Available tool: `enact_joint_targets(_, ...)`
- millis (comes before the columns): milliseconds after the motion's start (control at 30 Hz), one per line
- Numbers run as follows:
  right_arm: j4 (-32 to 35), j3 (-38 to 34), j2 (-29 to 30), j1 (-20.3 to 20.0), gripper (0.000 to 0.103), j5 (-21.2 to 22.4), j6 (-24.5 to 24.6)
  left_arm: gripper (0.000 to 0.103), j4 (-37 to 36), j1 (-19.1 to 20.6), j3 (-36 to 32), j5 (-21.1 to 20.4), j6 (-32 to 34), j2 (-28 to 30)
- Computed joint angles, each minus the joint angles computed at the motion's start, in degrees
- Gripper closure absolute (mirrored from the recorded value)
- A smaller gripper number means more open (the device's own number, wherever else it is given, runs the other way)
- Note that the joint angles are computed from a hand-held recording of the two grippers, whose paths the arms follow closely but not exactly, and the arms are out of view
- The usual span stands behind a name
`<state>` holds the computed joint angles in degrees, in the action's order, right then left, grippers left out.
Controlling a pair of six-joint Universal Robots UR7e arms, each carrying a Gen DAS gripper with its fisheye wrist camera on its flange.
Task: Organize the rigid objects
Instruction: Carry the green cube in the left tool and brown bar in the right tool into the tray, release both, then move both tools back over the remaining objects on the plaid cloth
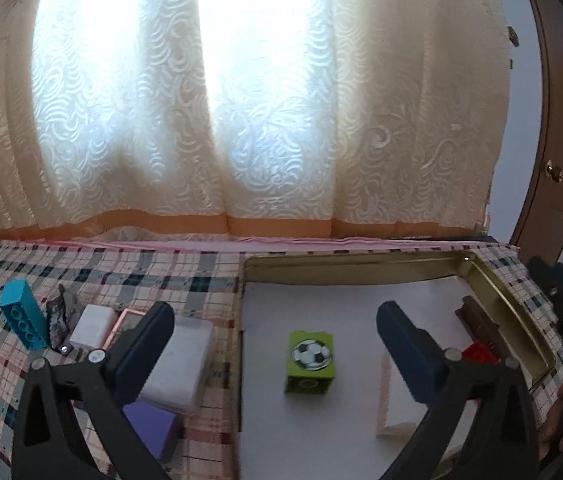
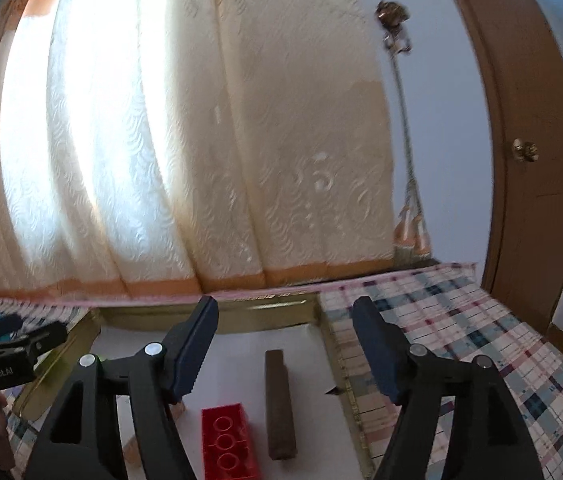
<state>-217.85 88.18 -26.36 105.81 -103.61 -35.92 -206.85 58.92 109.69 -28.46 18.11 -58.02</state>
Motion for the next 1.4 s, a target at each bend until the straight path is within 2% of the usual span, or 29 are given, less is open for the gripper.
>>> enact_joint_targets(100,-2.6,-0.1,0.2,0.0,0.031,-1.7,1.3,0.000,-0.3,0.1,1.0,-0.4,-0.6,-1.1)
enact_joint_targets(300,-11.2,0.4,1.3,0.8,0.031,-4.8,2.0,0.000,-7.2,-0.4,3.2,1.0,5.0,-1.8)
enact_joint_targets(467,-14.4,1.2,2.1,2.1,0.031,-6.4,2.4,0.000,-10.6,-0.5,5.1,2.9,8.4,-3.5)
enact_joint_targets(600,-16.4,2.0,3.1,3.4,0.031,-7.6,0.3,0.000,-14.0,-0.5,6.3,4.0,11.2,-4.8)
enact_joint_targets(700,-15.5,3.7,2.9,4.3,0.031,-8.4,2.7,0.000,-17.6,-0.4,6.6,5.4,15.2,-4.9)
enact_joint_targets(833,-15.7,5.6,2.8,5.3,0.031,-8.5,6.4,0.000,-18.8,-0.3,7.8,5.6,16.6,-6.4)
enact_joint_targets(1067,-16.8,6.0,4.6,7.5,0.031,-9.2,5.7,0.000,-23.4,0.0,8.7,6.4,22.0,-7.5)
enact_joint_targets(1267,-15.6,5.7,5.9,9.2,0.031,-9.4,6.8,0.000,-21.4,1.0,9.9,6.0,20.0,-9.9)
enact_joint_targets(1400,-13.3,5.4,6.7,10.2,0.031,-9.3,8.2,0.000,-21.6,1.7,9.9,6.3,20.8,-10.4)
